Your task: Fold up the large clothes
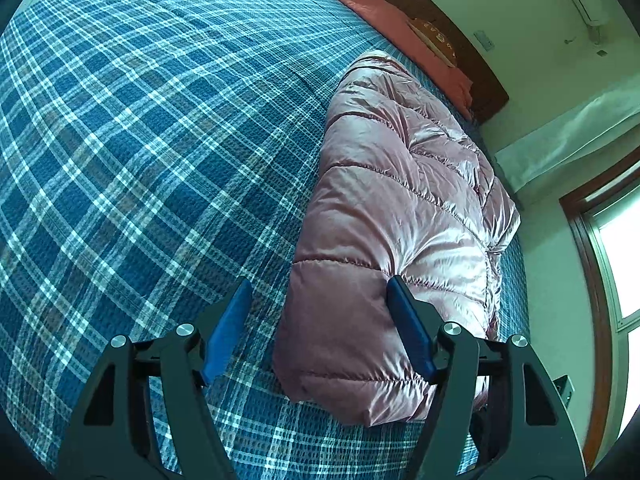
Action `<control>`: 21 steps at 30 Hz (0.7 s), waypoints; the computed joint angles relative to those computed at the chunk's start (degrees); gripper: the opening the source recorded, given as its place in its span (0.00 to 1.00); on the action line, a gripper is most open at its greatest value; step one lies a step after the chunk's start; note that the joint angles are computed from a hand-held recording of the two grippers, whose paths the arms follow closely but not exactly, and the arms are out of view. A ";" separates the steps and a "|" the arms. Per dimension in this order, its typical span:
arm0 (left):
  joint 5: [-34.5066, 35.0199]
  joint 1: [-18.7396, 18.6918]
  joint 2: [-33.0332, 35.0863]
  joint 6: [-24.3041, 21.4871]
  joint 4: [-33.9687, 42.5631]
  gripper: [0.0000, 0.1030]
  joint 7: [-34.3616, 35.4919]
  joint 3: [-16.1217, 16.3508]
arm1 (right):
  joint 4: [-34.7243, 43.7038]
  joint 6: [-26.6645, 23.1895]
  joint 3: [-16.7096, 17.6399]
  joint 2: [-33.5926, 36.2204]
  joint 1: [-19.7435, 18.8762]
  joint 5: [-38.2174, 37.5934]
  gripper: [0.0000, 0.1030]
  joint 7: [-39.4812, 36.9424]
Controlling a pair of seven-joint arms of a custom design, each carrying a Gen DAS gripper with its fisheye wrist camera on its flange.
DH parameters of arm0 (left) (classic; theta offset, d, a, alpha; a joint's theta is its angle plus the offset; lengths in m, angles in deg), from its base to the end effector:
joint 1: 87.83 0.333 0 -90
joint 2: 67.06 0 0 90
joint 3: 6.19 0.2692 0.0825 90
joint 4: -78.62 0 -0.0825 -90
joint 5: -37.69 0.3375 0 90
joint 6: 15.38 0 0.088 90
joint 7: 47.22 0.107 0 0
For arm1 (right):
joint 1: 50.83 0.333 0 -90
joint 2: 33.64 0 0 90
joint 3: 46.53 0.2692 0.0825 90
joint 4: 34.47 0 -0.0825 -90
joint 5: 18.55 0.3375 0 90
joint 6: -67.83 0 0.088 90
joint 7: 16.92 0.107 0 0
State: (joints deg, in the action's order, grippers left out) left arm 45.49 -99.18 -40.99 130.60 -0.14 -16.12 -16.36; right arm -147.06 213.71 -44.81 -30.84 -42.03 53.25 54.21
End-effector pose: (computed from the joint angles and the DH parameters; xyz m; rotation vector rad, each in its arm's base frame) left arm 0.6368 -0.2251 0.5129 -2.5251 1.3069 -1.0691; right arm 0.5550 0.0904 0.4721 -1.1771 1.7694 0.3184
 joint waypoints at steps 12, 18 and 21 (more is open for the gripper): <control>17.66 -6.87 -3.04 -16.45 4.59 0.71 -2.68 3.76 | -11.48 9.85 2.52 -13.75 2.24 -40.96 0.57 26.17; 29.00 -10.21 -6.95 -22.18 2.99 0.87 -6.69 4.08 | -14.03 9.78 8.04 -19.33 -1.43 -65.75 0.68 42.34; 33.68 -11.16 -8.77 -24.03 2.25 0.90 -7.32 3.44 | -14.36 9.46 10.45 -21.11 -2.73 -74.89 0.72 47.78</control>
